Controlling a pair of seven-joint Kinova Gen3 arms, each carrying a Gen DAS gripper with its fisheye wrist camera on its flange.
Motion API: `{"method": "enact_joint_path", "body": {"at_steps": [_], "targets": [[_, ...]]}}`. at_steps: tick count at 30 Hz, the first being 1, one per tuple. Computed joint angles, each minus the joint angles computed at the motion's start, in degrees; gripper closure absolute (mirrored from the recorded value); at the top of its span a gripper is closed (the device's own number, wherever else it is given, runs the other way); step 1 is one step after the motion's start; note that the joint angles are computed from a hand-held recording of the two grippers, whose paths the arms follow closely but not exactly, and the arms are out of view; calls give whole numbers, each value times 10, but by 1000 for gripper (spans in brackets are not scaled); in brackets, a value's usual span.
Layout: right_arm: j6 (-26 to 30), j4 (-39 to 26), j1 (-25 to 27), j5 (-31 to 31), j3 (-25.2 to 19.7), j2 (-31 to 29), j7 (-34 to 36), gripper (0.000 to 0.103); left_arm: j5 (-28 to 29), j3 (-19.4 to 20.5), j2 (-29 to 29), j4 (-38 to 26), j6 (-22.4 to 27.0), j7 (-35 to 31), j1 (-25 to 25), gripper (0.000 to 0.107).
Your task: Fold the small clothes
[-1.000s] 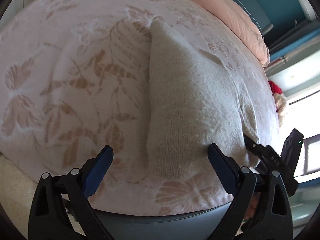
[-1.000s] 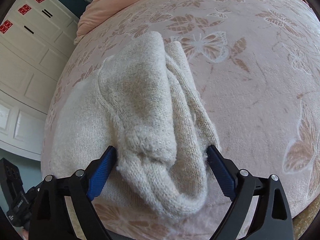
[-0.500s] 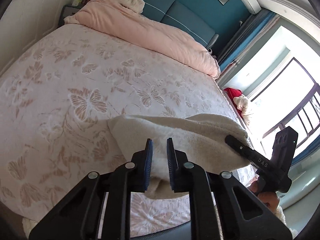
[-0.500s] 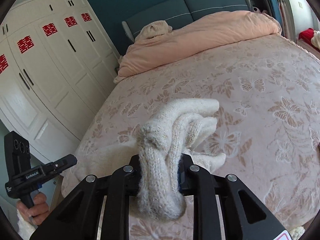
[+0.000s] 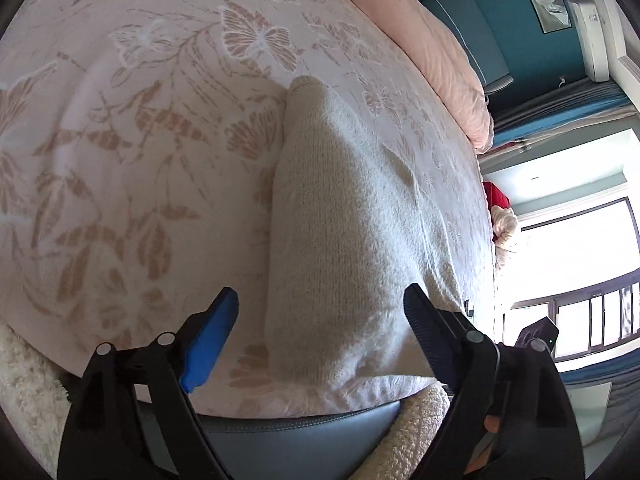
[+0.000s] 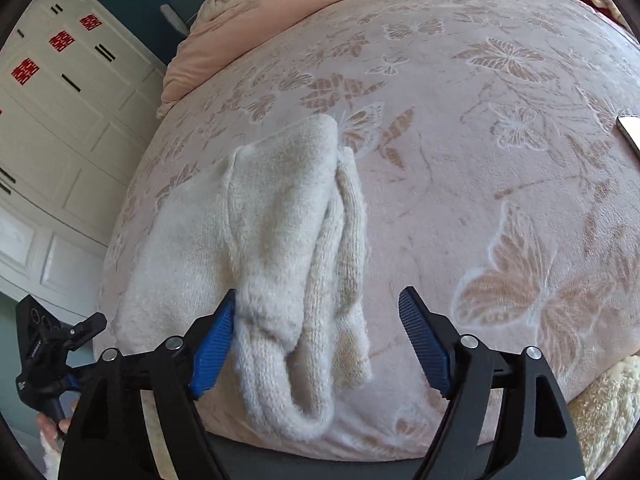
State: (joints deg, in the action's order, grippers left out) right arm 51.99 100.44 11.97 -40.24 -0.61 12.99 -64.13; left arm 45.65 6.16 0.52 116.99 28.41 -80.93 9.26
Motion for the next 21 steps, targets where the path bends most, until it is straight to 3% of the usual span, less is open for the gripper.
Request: {"method": "enact_joint_path", "body": {"at_steps": [2,5,7,8,9,11,12,15,17,19,20,21], "targets": [[18,-28,-7,-6,4,36,-20,20,19,-1,26,-17,-5,-15,0,15],[77,-76,6,-39,-6,109,-50,20,54,-51,86,-51,29,-38,38,15],[108,-91,-4,-66,4,128,-54,49,74,-99,123,-75,75,-53,70,20],[113,-102,-18,-65,14,121,-42,63,74,-125,132,-89,94,-50,95,40],[112,-107,-24,-64,13,104,-20,68,65,-152,132,-100,103,-47,118,51],[112,-114,-4,-85,-16,63,26,71,38,-204,112,-119,107,-56,171,63],[108,-116,8,-97,-31,43,50,71,33,-230,96,-124,105,-62,196,63],[108,-125,49,-151,-55,11,104,71,30,-309,51,-139,97,-80,270,63],[113,-142,33,-152,-31,22,98,65,-9,-354,38,-158,86,-56,323,60],[79,-142,-15,-116,21,40,92,49,-55,-404,54,-185,91,-31,376,46],[56,-133,-35,-92,47,49,76,39,-78,-430,69,-192,90,-22,403,30],[43,-125,-51,-69,74,62,53,39,-102,-457,91,-196,92,-12,428,21]]}}
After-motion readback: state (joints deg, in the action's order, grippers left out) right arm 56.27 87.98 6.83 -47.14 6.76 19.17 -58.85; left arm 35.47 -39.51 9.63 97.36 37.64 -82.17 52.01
